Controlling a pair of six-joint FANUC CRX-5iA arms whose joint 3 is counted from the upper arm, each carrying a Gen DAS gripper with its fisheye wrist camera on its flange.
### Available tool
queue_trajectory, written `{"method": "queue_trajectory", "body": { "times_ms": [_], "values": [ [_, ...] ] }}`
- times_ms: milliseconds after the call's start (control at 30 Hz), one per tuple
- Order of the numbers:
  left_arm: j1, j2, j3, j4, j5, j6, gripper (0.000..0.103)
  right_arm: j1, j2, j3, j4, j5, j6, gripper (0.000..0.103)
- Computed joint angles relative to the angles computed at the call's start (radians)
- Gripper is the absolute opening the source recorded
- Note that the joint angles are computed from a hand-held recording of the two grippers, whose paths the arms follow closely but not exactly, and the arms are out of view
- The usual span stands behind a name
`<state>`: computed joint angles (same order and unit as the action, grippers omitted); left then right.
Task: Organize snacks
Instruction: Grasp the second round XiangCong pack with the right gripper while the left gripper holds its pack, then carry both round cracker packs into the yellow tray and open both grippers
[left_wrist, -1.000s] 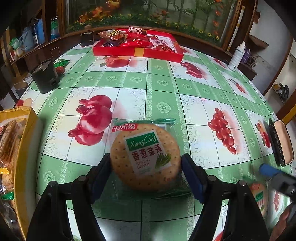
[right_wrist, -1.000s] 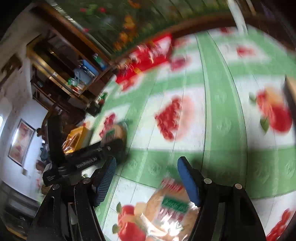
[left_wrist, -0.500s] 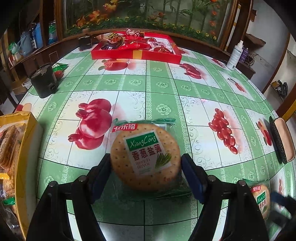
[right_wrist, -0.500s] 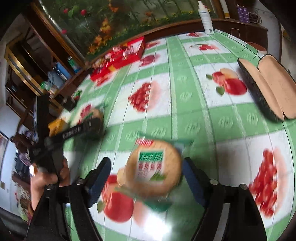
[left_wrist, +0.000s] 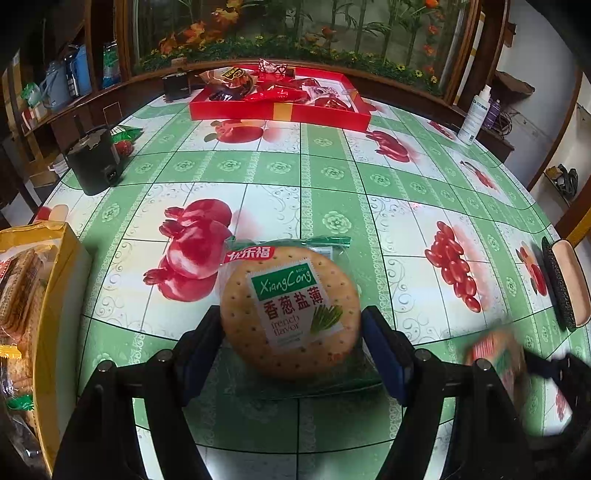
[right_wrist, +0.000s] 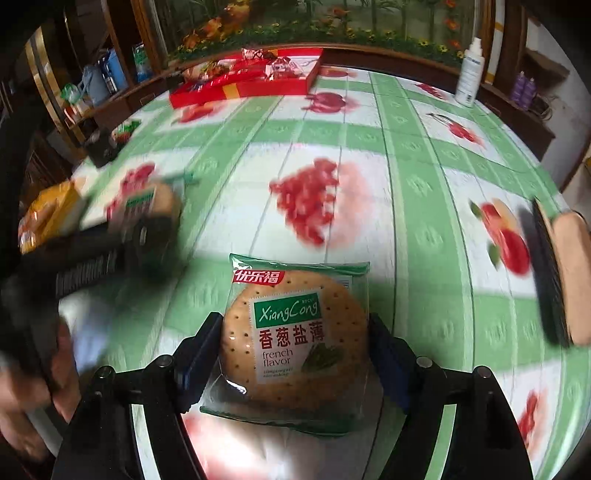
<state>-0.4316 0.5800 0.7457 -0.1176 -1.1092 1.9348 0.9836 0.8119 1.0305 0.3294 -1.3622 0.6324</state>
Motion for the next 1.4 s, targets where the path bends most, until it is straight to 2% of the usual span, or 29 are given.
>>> {"method": "queue_trajectory", "body": {
  "times_ms": [67,100,200,367,467,800,1400],
  "values": [
    [0.0,0.001,0.003,0.0,-0.002,0.003,0.075,-0.01,0.003,-0.001,0.037,0.054,-0.014,0.08],
    [0.001,0.001,0.003,0.001,-0.002,0.003,0.075,-0.008,-0.022,-0.064,0.098,0.129,-0.032,0.08],
    [0.002,0.001,0.002,0.0,-0.001,0.003,0.074,0.001,-0.068,-0.194,0.18,0.242,-0.077,0.08],
    [-0.01,0.011,0.02,-0.007,-0.008,-0.006,0.074,0.006,-0.097,-0.268,0.208,0.283,-0.074,0.08],
    [-0.02,0.011,0.023,-0.018,-0.006,-0.016,0.074,-0.006,-0.128,-0.3,0.166,0.33,-0.097,0.08],
    [-0.035,-0.022,-0.013,-0.046,0.054,-0.018,0.074,-0.005,-0.144,-0.327,0.195,0.339,-0.137,0.08],
    [-0.083,-0.048,-0.012,-0.188,0.08,0.03,0.074,-0.003,-0.163,-0.366,0.233,0.358,-0.19,0.08]
  ]
}}
